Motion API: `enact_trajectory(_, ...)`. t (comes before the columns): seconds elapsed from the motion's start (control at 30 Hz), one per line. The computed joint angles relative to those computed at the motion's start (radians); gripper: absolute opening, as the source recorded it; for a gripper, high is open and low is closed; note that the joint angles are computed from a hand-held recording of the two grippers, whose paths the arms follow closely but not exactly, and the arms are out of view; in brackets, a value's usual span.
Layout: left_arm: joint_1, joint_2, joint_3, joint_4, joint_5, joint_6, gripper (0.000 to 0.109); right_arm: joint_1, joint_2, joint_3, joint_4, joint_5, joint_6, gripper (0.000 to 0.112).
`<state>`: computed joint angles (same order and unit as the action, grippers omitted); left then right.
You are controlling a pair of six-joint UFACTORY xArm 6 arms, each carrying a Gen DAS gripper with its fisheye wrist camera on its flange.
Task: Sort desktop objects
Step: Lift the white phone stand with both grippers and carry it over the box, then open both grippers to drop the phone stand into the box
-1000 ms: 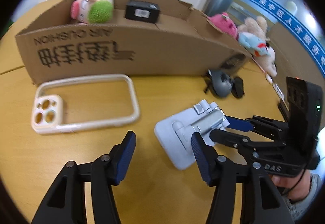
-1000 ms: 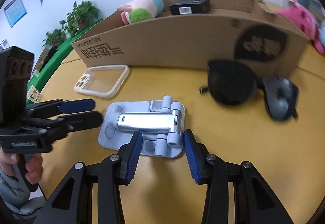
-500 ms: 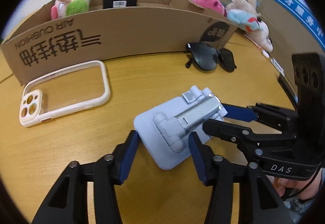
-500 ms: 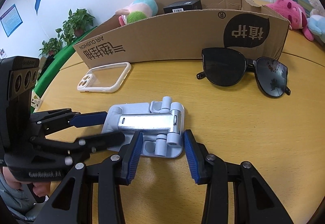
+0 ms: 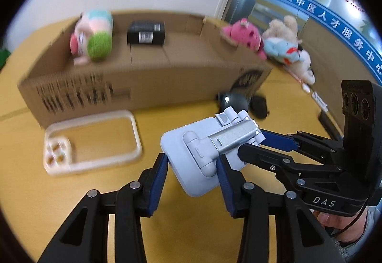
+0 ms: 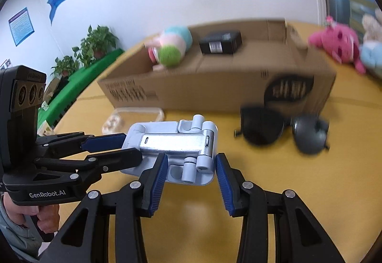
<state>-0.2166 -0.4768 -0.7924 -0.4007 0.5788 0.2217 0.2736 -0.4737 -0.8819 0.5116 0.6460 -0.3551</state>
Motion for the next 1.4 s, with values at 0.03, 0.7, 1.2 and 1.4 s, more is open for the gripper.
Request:
enact_trajectory(0.03, 0.005, 0.004, -0.016, -0.005, -0.006, 0.014, 0.041, 0.001, 0.011, -0.024, 0.003, -0.011, -0.005, 0.040)
enact_trajectory(0.7, 0.173, 0.322, -0.443, -0.014, -0.047, 0.146, 0.041, 0.062, 0.559, -0.683, 0.012, 0.015, 0.029, 0.041)
enact_trajectory(1.2, 0.297, 0.592, -0.657, 0.060, 0.183, 0.084, 0.041, 0.076, 0.971, -1.112, 0.000, 0.333, 0.235, 0.041)
enact_trajectory(1.4, 0.276, 0.641, -0.699, 0.181, 0.247, 0.015, 0.026, 0.064, 1.042, -1.214, 0.032, 0.435, 0.245, 0.039)
